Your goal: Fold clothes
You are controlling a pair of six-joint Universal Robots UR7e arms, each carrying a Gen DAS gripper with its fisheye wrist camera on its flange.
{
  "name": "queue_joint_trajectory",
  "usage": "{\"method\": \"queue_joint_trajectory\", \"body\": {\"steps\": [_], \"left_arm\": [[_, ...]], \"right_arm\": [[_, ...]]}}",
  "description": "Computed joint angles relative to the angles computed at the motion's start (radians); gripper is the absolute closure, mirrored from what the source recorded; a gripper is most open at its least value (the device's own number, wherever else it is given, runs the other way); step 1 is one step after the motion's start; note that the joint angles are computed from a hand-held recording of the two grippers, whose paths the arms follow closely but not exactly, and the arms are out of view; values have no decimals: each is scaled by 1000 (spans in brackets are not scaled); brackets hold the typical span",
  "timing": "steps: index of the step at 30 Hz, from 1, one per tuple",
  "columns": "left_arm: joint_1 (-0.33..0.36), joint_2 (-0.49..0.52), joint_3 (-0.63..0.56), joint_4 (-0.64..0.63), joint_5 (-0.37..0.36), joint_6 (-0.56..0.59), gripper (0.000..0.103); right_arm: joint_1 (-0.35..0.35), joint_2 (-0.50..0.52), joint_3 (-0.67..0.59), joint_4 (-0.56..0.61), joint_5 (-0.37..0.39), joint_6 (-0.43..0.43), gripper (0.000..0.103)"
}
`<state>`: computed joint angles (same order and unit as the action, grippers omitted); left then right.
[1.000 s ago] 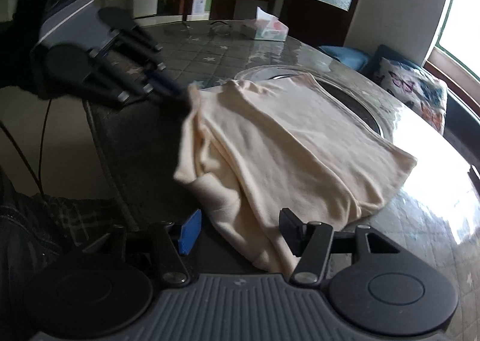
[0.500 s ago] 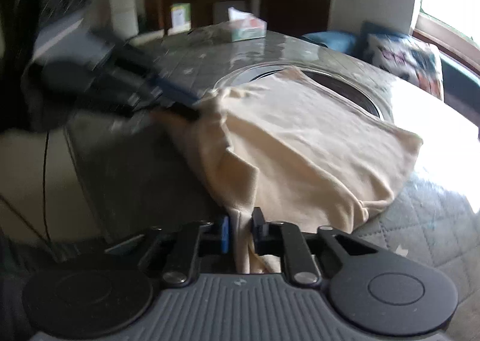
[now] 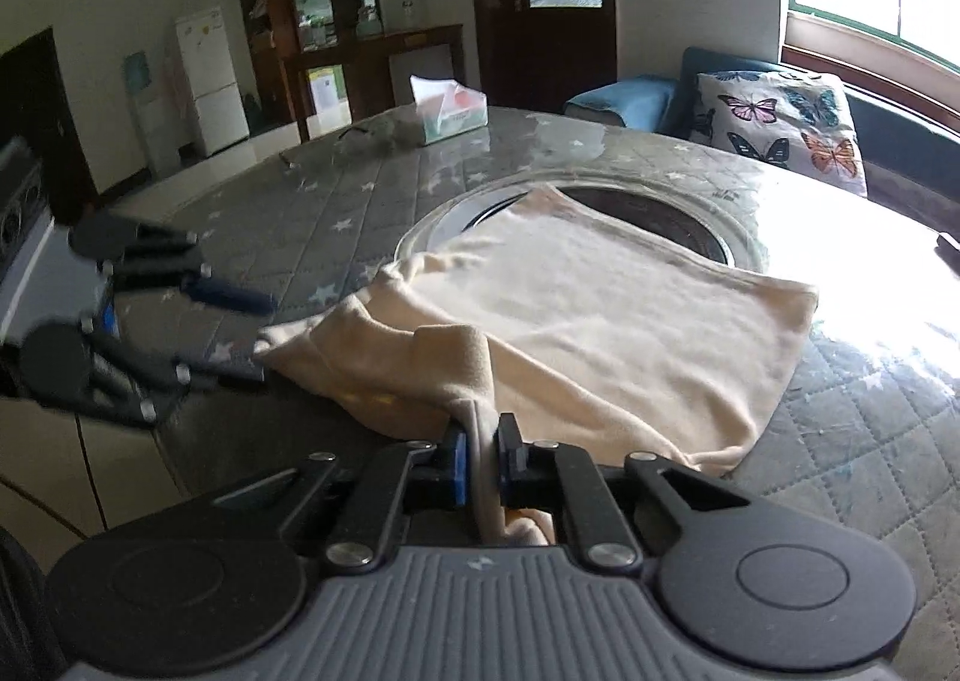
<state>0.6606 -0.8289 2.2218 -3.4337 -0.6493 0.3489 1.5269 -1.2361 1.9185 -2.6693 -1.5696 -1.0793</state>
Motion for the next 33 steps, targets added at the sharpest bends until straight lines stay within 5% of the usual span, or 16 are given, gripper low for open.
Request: {"method": "queue_joint_trajectory", "body": {"steps": [4, 6, 9, 17, 25, 33], "left_arm": [[11, 34, -15, -18, 39, 45, 59], [15, 49, -19, -53, 50, 75, 79], [17, 50, -19, -98, 40, 75, 91], [-43, 5, 27, -144, 42, 17, 93], [-142, -109, 68, 9, 56, -133, 92], [-35, -56, -107, 29, 36, -29, 93]], "right_arm": [[2, 1, 0, -24, 14, 21, 95], [2, 0, 1, -35, 19, 26, 95], [3, 0, 7, -54, 25, 34, 96], [-15, -53, 56, -77, 74, 20, 96], [-30, -174, 106, 0, 131, -10, 96], [-6, -128, 50, -43, 127, 12, 96]]}}
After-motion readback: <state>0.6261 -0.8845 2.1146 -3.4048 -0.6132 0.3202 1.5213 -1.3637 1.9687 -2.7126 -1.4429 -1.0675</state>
